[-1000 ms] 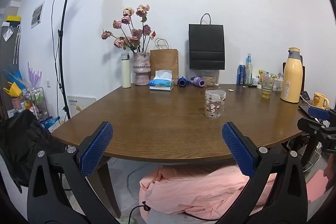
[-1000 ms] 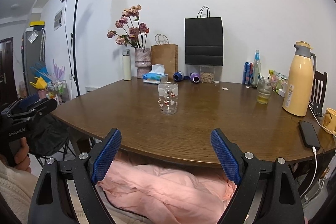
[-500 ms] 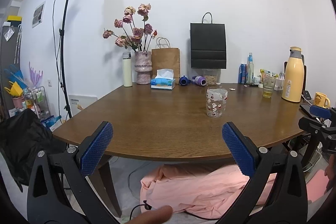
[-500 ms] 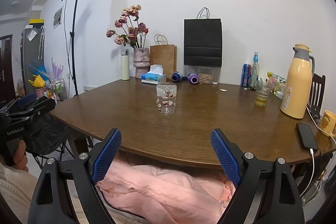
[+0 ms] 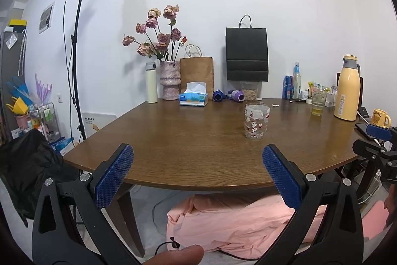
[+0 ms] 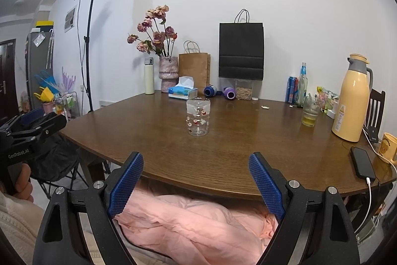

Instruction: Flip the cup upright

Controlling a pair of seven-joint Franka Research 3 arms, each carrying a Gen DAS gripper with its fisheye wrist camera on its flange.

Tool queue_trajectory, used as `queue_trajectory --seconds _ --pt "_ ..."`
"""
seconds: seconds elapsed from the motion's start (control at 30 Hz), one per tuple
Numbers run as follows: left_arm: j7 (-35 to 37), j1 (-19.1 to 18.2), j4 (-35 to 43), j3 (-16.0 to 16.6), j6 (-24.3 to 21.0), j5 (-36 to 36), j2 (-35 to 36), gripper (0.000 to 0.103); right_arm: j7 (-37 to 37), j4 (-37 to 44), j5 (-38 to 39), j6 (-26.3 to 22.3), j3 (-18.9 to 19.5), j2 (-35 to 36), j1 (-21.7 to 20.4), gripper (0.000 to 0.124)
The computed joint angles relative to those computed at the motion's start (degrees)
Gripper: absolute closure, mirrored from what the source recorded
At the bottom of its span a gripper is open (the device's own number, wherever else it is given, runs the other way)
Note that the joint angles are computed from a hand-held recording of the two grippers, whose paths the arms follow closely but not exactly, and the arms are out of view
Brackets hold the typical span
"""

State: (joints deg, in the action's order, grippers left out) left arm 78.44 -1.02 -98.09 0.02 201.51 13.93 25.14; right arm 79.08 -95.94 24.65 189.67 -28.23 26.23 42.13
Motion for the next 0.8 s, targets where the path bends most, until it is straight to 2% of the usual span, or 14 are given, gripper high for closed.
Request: queue_trajectory --seconds 0.8 --pt "1.94 -0.58 -0.94 0.41 0.99 -1.59 -0.54 0.000 0.42 0.10 -0.12 -0.28 -0.46 0.12 0.37 0.033"
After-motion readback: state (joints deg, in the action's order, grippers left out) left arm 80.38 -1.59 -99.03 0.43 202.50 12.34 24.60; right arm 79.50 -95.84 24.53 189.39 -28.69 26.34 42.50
